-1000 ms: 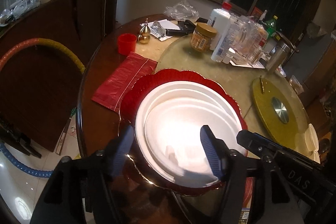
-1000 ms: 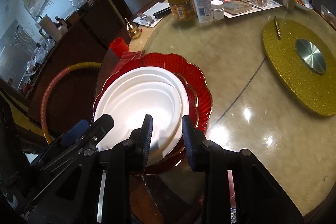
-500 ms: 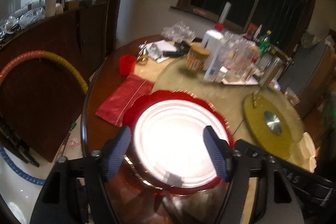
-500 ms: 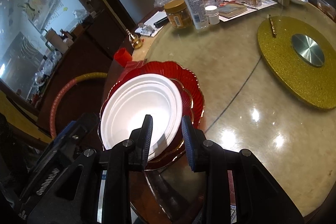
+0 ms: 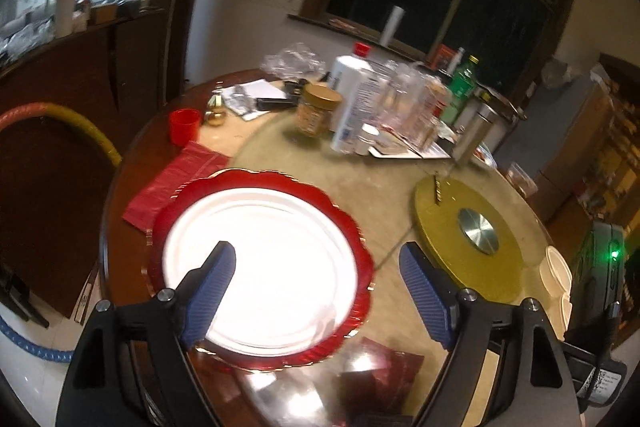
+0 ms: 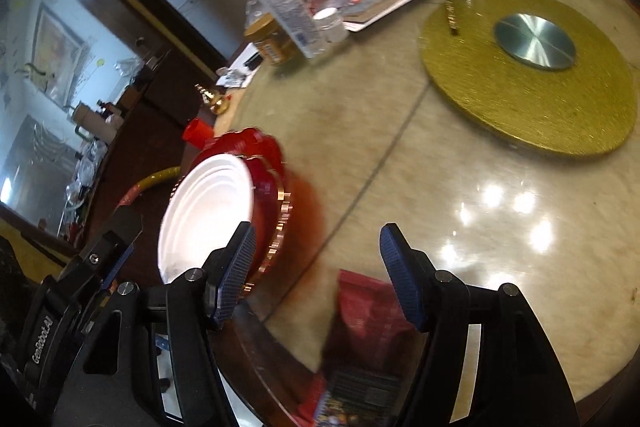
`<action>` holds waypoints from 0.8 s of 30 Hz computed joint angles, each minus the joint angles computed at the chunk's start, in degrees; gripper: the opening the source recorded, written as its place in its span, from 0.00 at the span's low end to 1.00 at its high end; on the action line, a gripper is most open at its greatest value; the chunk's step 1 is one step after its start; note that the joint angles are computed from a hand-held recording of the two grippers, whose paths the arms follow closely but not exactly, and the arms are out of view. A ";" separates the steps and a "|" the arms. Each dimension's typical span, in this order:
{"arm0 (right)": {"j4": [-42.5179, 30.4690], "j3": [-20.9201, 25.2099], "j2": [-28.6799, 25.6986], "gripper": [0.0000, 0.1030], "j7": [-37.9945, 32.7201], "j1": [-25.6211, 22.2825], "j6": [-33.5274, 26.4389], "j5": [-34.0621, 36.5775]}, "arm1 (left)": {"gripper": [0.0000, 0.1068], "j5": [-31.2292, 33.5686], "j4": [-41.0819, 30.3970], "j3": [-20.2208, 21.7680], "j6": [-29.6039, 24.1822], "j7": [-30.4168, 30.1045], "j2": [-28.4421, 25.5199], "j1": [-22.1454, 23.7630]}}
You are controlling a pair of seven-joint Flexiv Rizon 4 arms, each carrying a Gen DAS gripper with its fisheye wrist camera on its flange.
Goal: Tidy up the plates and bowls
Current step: 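Move both grippers toward the beige ribbed plastic bowls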
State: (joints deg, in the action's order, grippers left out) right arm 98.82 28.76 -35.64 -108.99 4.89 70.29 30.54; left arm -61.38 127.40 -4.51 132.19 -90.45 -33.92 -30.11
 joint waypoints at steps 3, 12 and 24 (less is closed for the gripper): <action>-0.30 0.25 -0.08 0.64 -1.04 -1.79 -0.91 0.85 | 0.79 -2.38 -2.27 0.14 0.62 3.97 -0.74 -1.74; -1.52 -0.16 0.02 0.65 -4.40 -5.40 -3.37 4.86 | 0.79 -14.45 -12.36 -4.43 5.42 24.05 -4.77 -3.53; -1.14 -4.06 4.20 0.65 -9.37 -10.14 -3.12 10.28 | 0.79 -21.75 -27.82 -13.30 7.19 46.40 -11.06 -1.48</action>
State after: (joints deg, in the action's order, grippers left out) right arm 97.68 24.70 -31.44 -118.37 -5.24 67.17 40.82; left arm -83.13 99.58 -17.81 139.38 -44.05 -44.98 -31.59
